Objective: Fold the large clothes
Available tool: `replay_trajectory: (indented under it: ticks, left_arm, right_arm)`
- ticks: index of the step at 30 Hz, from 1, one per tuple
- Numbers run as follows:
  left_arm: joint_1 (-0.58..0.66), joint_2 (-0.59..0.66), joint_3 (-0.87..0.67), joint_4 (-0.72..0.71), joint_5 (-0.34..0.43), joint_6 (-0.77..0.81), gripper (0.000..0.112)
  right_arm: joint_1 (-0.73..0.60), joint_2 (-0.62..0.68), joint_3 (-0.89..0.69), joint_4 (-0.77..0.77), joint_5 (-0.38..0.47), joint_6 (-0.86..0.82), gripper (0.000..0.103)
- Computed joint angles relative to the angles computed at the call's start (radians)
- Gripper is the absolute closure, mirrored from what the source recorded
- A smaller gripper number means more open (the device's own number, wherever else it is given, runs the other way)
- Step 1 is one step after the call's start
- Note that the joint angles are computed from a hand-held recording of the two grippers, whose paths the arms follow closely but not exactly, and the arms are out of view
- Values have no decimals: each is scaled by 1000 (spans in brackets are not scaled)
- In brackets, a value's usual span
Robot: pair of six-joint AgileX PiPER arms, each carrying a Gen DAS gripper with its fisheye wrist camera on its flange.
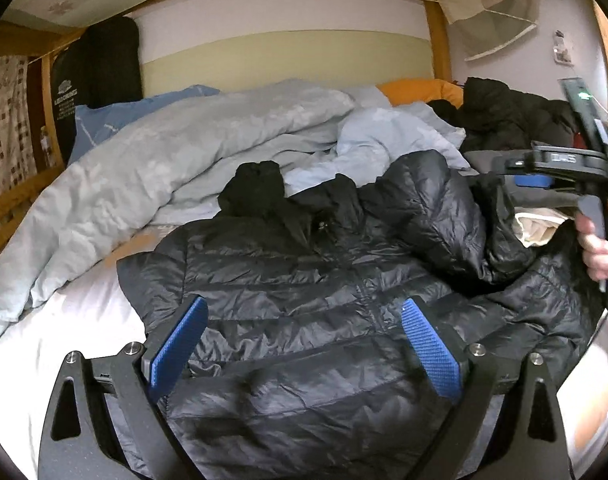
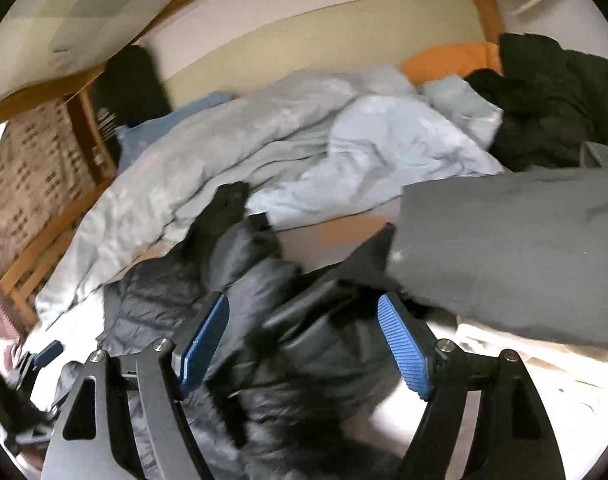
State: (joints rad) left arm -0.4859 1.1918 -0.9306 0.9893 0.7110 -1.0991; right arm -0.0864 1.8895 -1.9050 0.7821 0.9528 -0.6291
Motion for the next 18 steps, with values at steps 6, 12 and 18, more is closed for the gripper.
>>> replay_trajectory:
  ticks: [6, 12, 18]
  left_arm:
    - [-11, -3, 11, 22, -8, -4, 15]
    - [-6, -5, 2, 25, 8, -17, 15]
    - [-4, -12, 8, 37, 4, -24, 15]
  right_arm:
    - [45, 137, -189, -98, 114, 88, 67]
    - [96, -48, 113, -203, -226, 27, 97]
    - [110, -335, 462, 126, -676, -354, 98]
